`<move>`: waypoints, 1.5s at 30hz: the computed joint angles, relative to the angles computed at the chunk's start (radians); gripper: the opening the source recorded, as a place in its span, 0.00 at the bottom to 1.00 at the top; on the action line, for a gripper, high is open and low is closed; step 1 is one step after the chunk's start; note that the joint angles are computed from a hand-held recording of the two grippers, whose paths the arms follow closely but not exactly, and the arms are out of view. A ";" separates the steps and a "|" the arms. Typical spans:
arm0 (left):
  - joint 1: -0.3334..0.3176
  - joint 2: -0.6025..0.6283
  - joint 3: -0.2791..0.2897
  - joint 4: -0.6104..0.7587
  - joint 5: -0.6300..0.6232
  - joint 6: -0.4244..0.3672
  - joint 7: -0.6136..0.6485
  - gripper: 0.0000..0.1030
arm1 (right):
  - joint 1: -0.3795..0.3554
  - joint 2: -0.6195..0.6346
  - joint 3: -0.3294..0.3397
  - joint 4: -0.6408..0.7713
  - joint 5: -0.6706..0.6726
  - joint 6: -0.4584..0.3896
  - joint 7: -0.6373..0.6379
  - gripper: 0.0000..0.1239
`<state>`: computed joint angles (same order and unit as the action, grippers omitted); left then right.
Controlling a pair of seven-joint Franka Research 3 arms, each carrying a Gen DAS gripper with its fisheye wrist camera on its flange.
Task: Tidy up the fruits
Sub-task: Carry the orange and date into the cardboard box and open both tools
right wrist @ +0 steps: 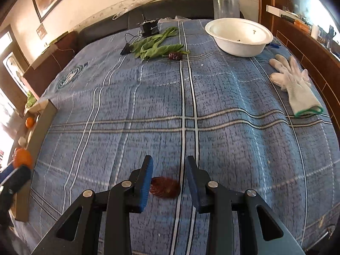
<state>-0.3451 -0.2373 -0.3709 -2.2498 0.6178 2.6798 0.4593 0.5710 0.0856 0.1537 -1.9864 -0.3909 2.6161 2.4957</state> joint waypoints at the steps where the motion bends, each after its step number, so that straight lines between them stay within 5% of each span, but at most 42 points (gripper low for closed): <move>1: -0.003 -0.026 0.007 -0.026 -0.013 0.008 -0.006 0.27 | 0.000 -0.006 0.001 -0.008 0.008 0.000 -0.004 0.27; 7: 0.008 -0.132 0.015 -0.128 -0.063 0.036 -0.030 0.28 | 0.025 -0.008 0.016 0.011 -0.099 -0.091 0.032 0.27; 11: 0.025 -0.203 0.008 -0.186 -0.078 0.040 -0.045 0.28 | 0.045 -0.003 0.023 0.024 -0.168 -0.133 0.074 0.18; 24: 0.055 -0.420 0.020 -0.350 -0.140 0.003 -0.055 0.28 | 0.074 -0.033 0.065 0.041 -0.283 -0.058 0.168 0.18; 36: 0.108 -0.672 0.057 -0.488 -0.157 -0.182 -0.058 0.28 | 0.240 0.223 0.086 0.375 -0.148 0.019 -0.088 0.19; 45: 0.107 -0.737 0.111 -0.570 -0.207 -0.210 -0.004 0.28 | 0.379 0.488 0.054 0.721 -0.025 -0.069 -0.294 0.19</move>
